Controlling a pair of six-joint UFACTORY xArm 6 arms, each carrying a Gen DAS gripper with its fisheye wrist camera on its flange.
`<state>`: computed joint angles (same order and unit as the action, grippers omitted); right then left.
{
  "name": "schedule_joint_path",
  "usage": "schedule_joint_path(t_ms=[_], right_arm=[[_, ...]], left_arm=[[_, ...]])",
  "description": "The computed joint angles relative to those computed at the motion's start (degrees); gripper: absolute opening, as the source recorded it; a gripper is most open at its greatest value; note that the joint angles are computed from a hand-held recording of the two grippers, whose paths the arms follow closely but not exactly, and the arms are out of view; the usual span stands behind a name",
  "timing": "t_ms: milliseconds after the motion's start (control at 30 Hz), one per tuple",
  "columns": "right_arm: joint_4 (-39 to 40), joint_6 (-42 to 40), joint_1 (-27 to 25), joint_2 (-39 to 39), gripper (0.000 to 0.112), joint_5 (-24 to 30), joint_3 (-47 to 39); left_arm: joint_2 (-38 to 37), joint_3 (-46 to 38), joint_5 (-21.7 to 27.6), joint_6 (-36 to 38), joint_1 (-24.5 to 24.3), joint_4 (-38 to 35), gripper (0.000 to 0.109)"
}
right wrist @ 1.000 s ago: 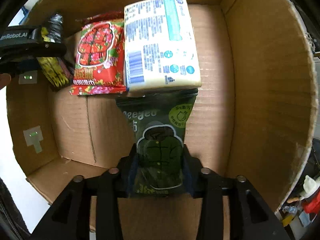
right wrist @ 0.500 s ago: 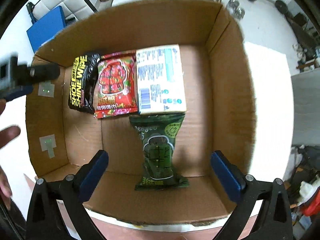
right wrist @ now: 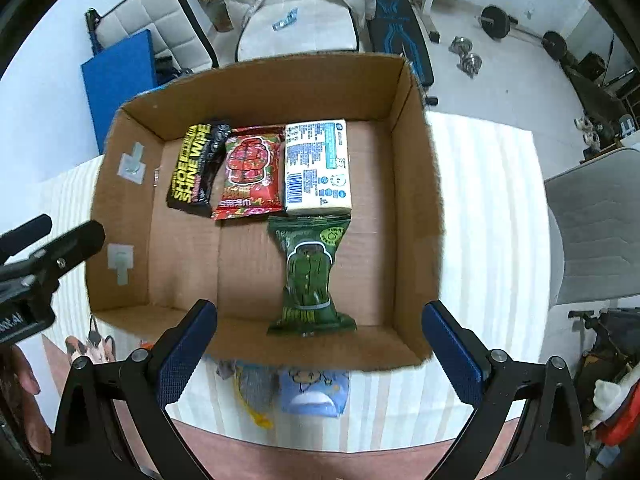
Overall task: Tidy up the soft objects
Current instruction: 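Lower both packs into the box and open both tools, then grasp the blue tissue pack with the right tool while the left tool grasps the orange snack bag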
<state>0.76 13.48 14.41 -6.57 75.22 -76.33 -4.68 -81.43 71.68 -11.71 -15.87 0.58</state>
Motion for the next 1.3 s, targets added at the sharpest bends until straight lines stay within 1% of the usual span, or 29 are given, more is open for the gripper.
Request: schedule_joint_path(t_ms=[233, 400, 600, 733, 833, 933, 1000, 1133, 1200, 1233, 1300], right_arm=[[-1.9, 0.8, 2.6, -9.4, 0.103, -0.2, 4.5], [-2.8, 2.9, 3.9, -15.1, 0.103, -0.6, 6.3], [-2.7, 3.7, 4.3, -19.6, 0.103, 0.2, 6.2], [-2.7, 3.6, 4.6, -20.8, 0.103, 0.8, 6.1], [-2.5, 3.9, 4.7, -22.4, 0.103, 0.7, 7.8], [-1.2, 3.6, 4.3, -23.5, 0.103, 0.7, 10.8], [-0.6, 3.2, 4.1, -24.2, 0.103, 0.8, 13.7], [-0.8, 3.0, 4.1, -24.4, 0.103, -0.2, 20.9], [-1.0, 3.4, 4.1, -23.7, 0.103, -1.2, 24.1], [-0.5, 3.5, 3.9, -23.0, 0.103, -2.0, 25.9], [0.7, 3.7, 3.4, -22.0, 0.103, -3.0, 27.8]], left_arm=[[-10.5, 7.7, -1.2, -4.4, -2.7, 1.8, 0.102], [-15.7, 9.4, -1.4, -7.5, -5.1, 5.3, 0.102], [-19.3, 9.7, -1.0, -8.5, -6.7, 6.9, 0.102], [-20.0, 10.0, -1.0, -10.1, -8.3, 10.5, 0.102], [-21.0, 11.4, -1.5, -10.1, -8.6, 11.4, 0.102], [-22.1, 14.5, -2.2, -8.4, -8.3, 11.4, 0.102], [-23.0, 17.5, -2.5, -5.8, -8.1, 11.3, 0.102], [-22.6, 24.5, -1.0, -1.0, -8.5, 13.9, 0.103], [-20.9, 27.3, 0.7, -0.2, -8.0, 14.6, 0.102], [-19.9, 28.5, 1.0, 0.2, -6.9, 13.4, 0.102], [-17.6, 30.3, 1.3, 1.0, -2.3, 6.0, 0.102]])
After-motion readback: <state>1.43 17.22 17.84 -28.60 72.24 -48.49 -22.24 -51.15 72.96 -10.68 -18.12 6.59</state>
